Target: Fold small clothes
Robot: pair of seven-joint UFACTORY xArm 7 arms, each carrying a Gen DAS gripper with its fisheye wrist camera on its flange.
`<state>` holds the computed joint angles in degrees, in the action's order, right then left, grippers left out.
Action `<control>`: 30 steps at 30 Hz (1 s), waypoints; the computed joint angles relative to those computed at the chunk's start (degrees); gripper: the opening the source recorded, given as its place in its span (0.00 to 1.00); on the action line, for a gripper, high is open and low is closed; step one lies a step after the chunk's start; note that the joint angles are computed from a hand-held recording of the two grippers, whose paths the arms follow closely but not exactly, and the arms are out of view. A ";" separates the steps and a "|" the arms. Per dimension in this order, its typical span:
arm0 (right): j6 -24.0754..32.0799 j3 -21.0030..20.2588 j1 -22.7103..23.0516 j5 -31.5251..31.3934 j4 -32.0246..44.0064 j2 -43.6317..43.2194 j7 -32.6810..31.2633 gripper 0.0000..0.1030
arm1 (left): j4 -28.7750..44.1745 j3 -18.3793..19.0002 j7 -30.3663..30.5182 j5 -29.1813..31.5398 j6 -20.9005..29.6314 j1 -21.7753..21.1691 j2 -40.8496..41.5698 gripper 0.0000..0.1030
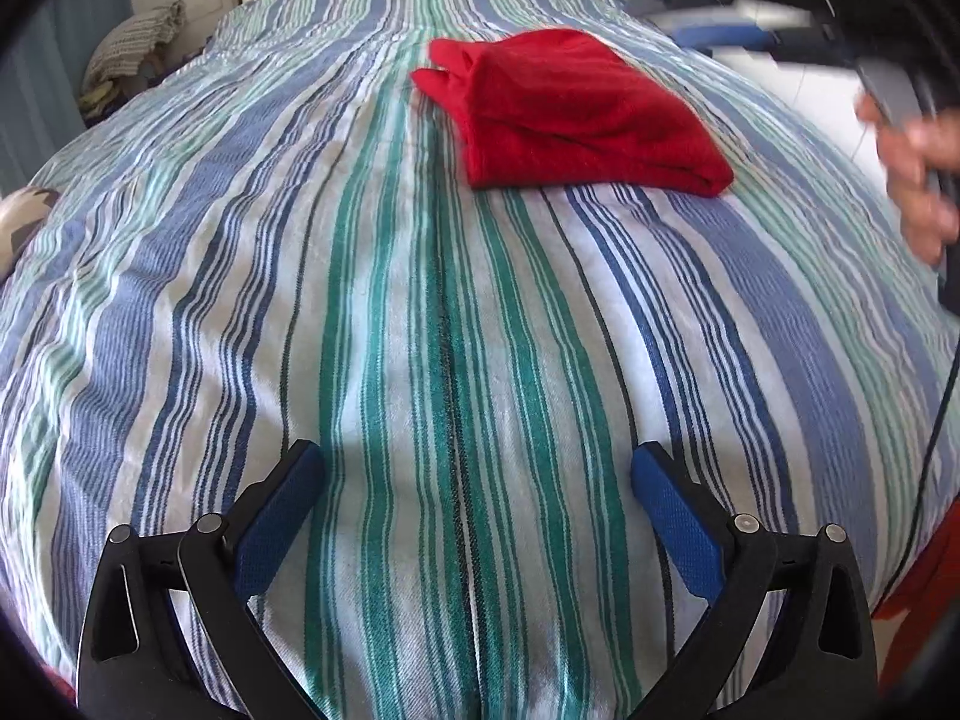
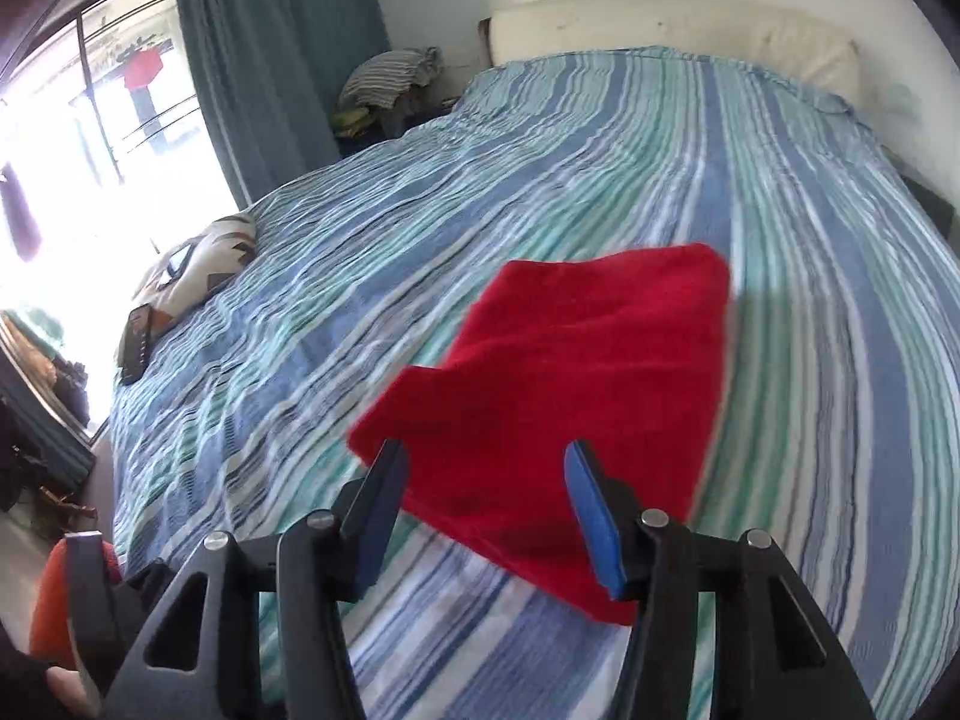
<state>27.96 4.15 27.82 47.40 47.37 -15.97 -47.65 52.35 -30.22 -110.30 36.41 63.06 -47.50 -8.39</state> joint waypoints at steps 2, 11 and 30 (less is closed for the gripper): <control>2.13 0.34 -2.17 -3.98 1.07 3.86 4.45 0.53 | -0.63 0.28 -1.20 -0.47 -0.62 0.28 -1.62 0.99; 1.21 -0.38 -3.59 0.59 -2.56 1.34 0.29 0.53 | 0.36 2.71 3.35 4.73 -5.22 9.74 -11.42 0.99; 5.21 6.07 -10.35 -2.59 19.33 20.79 12.16 0.53 | 0.94 10.34 12.92 1.72 -14.29 16.42 -0.67 0.99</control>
<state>33.17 10.22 17.47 44.81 66.70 4.82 -35.49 53.28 -19.89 -97.38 38.13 48.77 -31.08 -9.06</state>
